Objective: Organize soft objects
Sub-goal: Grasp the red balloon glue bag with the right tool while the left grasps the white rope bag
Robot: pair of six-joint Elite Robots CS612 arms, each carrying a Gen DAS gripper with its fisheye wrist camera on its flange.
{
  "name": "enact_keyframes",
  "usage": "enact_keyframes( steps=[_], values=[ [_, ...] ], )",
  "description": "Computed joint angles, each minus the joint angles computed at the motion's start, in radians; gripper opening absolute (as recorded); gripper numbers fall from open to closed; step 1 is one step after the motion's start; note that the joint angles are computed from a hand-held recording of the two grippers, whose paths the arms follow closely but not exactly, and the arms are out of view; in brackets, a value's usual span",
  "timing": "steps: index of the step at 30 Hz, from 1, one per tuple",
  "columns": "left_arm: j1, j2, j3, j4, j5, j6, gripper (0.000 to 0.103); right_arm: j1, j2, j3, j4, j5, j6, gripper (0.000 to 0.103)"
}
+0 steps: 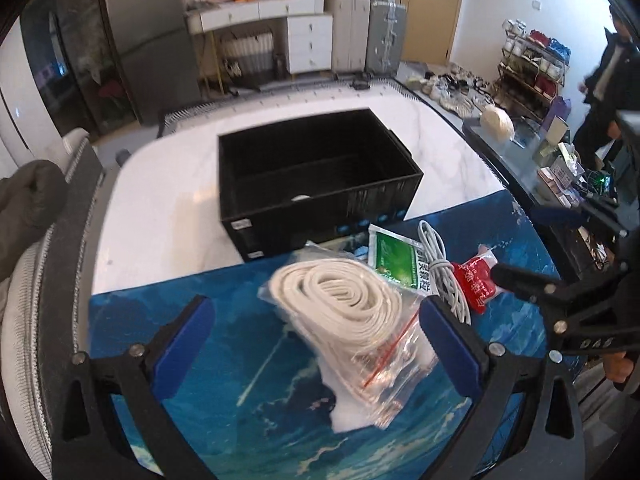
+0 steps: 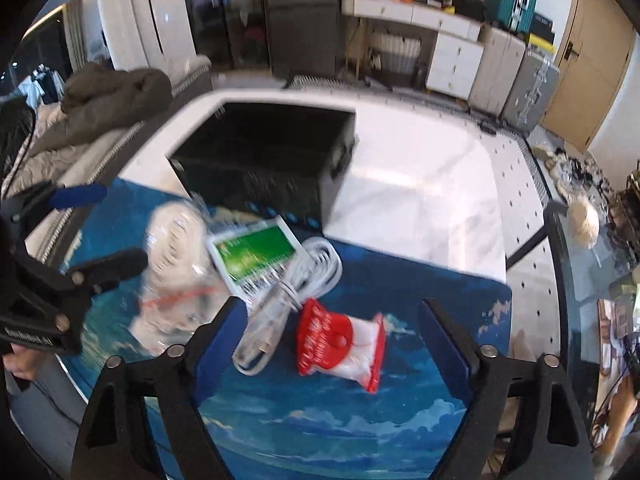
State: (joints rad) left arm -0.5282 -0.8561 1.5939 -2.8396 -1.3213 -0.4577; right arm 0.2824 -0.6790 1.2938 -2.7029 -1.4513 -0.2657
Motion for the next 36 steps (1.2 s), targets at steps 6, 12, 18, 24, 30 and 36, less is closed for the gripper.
enact_keyframes(
  steps=[6, 12, 18, 24, 30, 36],
  values=[
    [0.01, 0.048, -0.084, 0.073, -0.028, -0.013, 0.102, -0.014, 0.044, -0.056, 0.115, -0.004, 0.055, 0.085],
    [0.006, 0.083, -0.133, 0.164, -0.028, 0.011, 0.101, -0.013, 0.073, -0.071, 0.146, -0.031, 0.028, 0.085],
    [0.007, 0.072, -0.099, 0.121, -0.027, 0.042, 0.073, -0.013, 0.078, -0.047, 0.136, -0.039, -0.024, 0.074],
    [-0.001, 0.06, -0.074, 0.092, -0.012, 0.101, 0.05, -0.015, 0.07, -0.034, 0.135, -0.03, -0.033, 0.061],
    [0.008, 0.046, -0.057, 0.099, -0.033, 0.086, 0.055, -0.02, 0.067, -0.051, 0.179, 0.008, -0.004, 0.064],
    [0.012, 0.047, -0.056, 0.12, -0.007, 0.076, 0.085, -0.007, 0.071, -0.061, 0.142, -0.044, 0.003, 0.082]
  ],
)
